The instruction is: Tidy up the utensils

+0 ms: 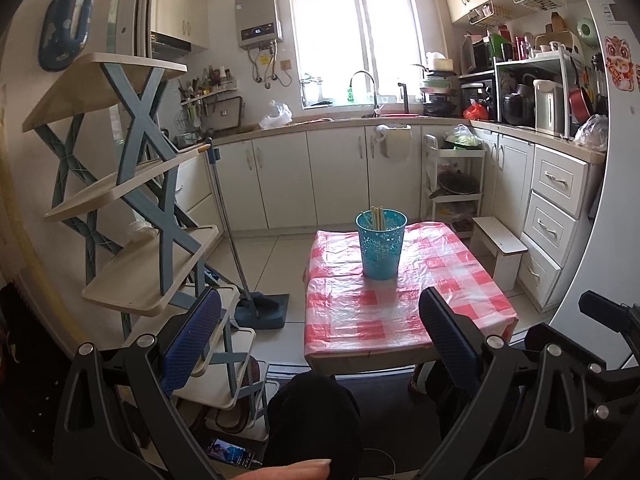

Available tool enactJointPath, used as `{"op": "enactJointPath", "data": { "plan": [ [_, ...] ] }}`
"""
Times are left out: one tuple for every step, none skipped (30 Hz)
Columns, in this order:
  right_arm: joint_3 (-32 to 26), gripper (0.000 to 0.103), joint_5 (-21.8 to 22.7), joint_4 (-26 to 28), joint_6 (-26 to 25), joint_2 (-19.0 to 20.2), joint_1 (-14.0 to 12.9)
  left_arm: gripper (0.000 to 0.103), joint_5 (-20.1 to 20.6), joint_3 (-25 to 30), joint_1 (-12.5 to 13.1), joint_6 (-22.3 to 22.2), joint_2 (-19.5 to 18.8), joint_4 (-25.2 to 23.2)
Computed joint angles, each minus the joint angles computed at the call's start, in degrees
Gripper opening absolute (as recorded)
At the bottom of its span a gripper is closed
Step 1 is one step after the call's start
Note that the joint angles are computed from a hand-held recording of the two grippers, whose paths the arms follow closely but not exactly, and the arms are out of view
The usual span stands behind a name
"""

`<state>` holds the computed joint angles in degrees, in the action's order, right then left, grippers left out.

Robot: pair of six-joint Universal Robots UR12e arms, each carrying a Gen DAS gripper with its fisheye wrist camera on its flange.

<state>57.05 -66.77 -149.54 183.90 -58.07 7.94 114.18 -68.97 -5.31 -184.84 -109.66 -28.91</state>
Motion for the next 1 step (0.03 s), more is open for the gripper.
{"op": "enactJointPath", "data": {
  "plan": [
    [-0.1, 0.096, 0.1, 0.2, -0.1, 0.1, 0.0, 0.095, -0.2, 0.0, 0.0, -0.2, 0.0, -0.1]
  ]
}}
